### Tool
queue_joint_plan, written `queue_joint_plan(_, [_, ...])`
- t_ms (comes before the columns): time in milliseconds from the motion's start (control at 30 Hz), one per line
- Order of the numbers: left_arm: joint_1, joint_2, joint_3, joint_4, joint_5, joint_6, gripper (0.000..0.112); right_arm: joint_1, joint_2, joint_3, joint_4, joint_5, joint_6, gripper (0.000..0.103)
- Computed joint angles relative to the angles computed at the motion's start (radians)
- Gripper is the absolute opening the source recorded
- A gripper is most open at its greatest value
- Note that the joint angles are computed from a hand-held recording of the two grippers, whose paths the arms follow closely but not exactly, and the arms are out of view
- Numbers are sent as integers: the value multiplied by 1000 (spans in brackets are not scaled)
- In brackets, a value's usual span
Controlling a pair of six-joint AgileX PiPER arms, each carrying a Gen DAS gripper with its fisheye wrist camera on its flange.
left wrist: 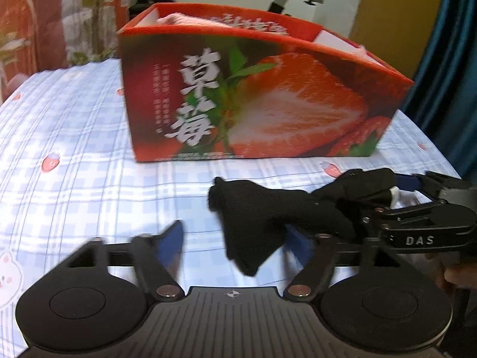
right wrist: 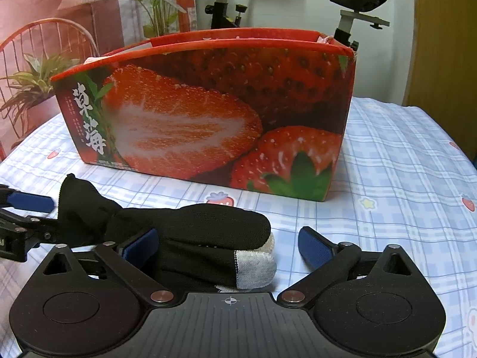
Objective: Organize soft objects
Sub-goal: 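Close both tools on the black glove, then lift the black glove with both tools and carry it into the box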
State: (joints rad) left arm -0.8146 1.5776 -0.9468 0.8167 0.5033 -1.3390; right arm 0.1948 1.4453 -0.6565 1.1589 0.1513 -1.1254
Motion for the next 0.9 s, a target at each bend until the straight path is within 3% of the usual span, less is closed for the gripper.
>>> queue_joint_plan(133, [10,-2,30,15,-83,-16,35,-25,-7,10,146,43,-160,87])
queue_joint_plan(200, [-3,-4,35,33,-81,-34,30,-40,-11,14,190,69,-212,81])
queue_joint_plan(367, [4,-24,74,65,-121,-86,27,-90,-27,13,160,161,-189,58])
queue_joint_plan(533, [3,-30,81,66,-124,-99,27,-149,-33,-14,73,285,-71,26])
queue_joint_plan(733, [-3,-69,110,107,-111,-169,26,-115,-60,-22,24,289,0,15])
queue_joint_plan(900, [-24,-120,125,162,-81,-225,26,-93,-106,-27,6,292,32,14])
